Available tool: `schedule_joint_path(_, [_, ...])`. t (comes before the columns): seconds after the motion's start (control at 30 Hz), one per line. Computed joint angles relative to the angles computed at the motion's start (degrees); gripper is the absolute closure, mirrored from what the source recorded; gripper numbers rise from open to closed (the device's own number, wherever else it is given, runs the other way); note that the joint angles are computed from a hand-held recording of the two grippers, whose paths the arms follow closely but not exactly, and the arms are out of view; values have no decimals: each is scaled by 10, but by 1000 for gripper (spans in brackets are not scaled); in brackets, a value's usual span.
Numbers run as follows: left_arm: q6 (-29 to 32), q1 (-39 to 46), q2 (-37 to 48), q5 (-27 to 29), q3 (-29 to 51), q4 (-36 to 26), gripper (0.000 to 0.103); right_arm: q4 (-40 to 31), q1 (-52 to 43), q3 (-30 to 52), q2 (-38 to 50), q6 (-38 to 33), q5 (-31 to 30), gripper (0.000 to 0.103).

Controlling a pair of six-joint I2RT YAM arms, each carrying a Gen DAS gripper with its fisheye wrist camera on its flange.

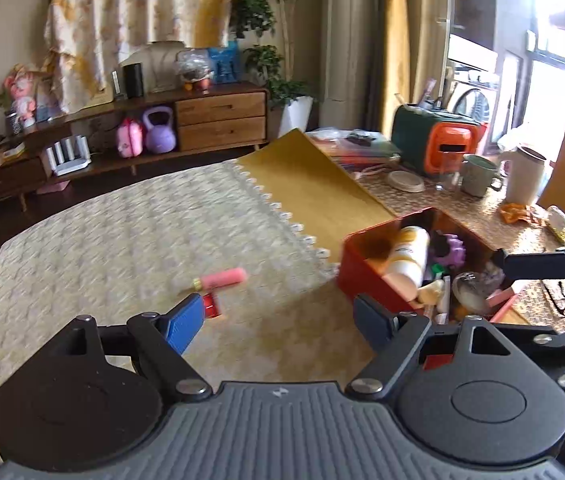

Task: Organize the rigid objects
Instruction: 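Move both tools back toward the red wrapper and pink tube on the tablecloth, then grasp the red wrapper with the left gripper while the right gripper grasps the pink tube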

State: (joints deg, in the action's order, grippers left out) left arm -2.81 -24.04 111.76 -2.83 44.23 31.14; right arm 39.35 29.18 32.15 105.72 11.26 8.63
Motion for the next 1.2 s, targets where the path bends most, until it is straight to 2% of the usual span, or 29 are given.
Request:
schedule_joint_path(0.2, [3,47,15,-1,-20,32,18,-19,24,49,38,0,13,1])
schedule_joint_path(0.5, [-12,110,81,19,4,56,15,-67,29,137,98,-18,2,0])
schedule_joint_path(0.93, [-15,129,197,33,124,38,15,-187,-9,333,213,-57,-38,1])
schedule_joint_path(1.07, [-2,128,230,36,162,25,15,-228,-13,399,252,-84,-42,3])
schedule_joint_path(1.2, [12,130,260,41,200,11,15,-282,-18,483,303,-100,-41,10])
